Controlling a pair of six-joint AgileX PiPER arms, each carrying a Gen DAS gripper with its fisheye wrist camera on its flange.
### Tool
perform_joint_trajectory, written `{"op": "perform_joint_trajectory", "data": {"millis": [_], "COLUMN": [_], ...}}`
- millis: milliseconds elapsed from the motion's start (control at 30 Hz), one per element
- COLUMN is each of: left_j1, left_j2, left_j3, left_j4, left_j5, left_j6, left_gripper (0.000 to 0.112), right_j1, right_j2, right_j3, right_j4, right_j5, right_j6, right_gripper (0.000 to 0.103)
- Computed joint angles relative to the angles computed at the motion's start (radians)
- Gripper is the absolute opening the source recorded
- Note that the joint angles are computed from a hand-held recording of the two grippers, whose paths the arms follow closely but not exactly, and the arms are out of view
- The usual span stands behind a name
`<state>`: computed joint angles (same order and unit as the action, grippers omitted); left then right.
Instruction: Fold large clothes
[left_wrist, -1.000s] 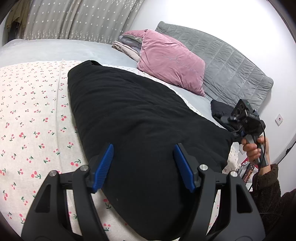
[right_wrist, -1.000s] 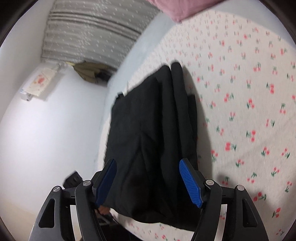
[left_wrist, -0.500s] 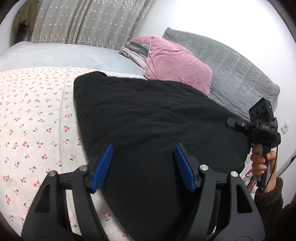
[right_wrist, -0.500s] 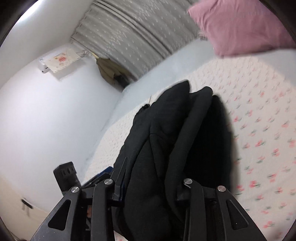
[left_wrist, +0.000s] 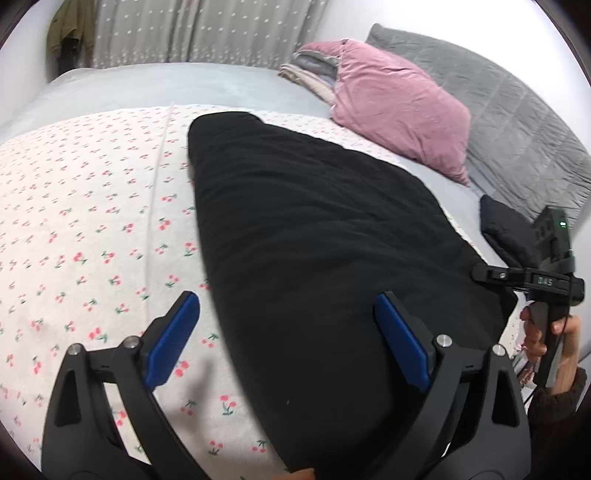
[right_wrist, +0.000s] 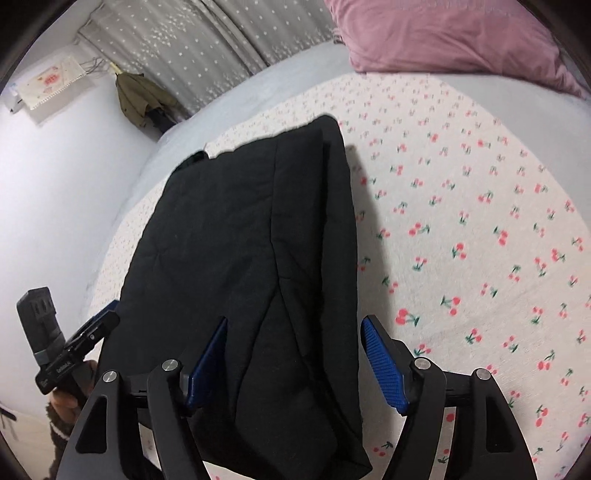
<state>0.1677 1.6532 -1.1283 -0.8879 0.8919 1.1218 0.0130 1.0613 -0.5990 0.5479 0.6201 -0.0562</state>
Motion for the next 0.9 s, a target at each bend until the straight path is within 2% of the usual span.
{"op": "perform_joint_trajectory", "data": {"millis": [100, 233, 300, 433, 667, 900], "left_j1": [-0.017, -0.037, -0.050, -0.066, -0.060, -0.054], "left_j2": [-0.011, -0.003, -0.002, 0.018, 0.114, 0.127], "left_j3": [-0.008, -0.037, -0.041, -0.062, -0.153, -0.133], "left_j4": [0.055, 0.125, 0.148, 0.177, 0.217, 0.170], "left_j5": [-0.004, 0.004, -0.006, 0.002, 0.121, 0.122], "left_j6": [-0.080, -0.191, -0.227, -0.278, -0.379, -0.348], "left_gripper": [0.097, 0.098, 0.100, 0.102, 0.103, 0.103], "right_j1": [0.009, 0.005, -0.022, -0.073, -0.031, -0.087], "right_j2": [-0.035, -0.043, 0.023, 0.098, 0.232, 0.271], "right_j3": [-0.008, -0.009, -0.025, -0.041, -0.091, -0.067], "right_j4": [-0.076, -0.095, 0.017, 0.197, 0.159, 0.325], "right_j5": [0.009, -0.013, -0.065, -0.064, -0.091, -0.062], "right_j6": [0.067, 0.114, 0.013, -0.154, -0.121, -0.291], "right_gripper": [0.076, 0.076, 0.076, 0.076, 0.076, 0.078]}}
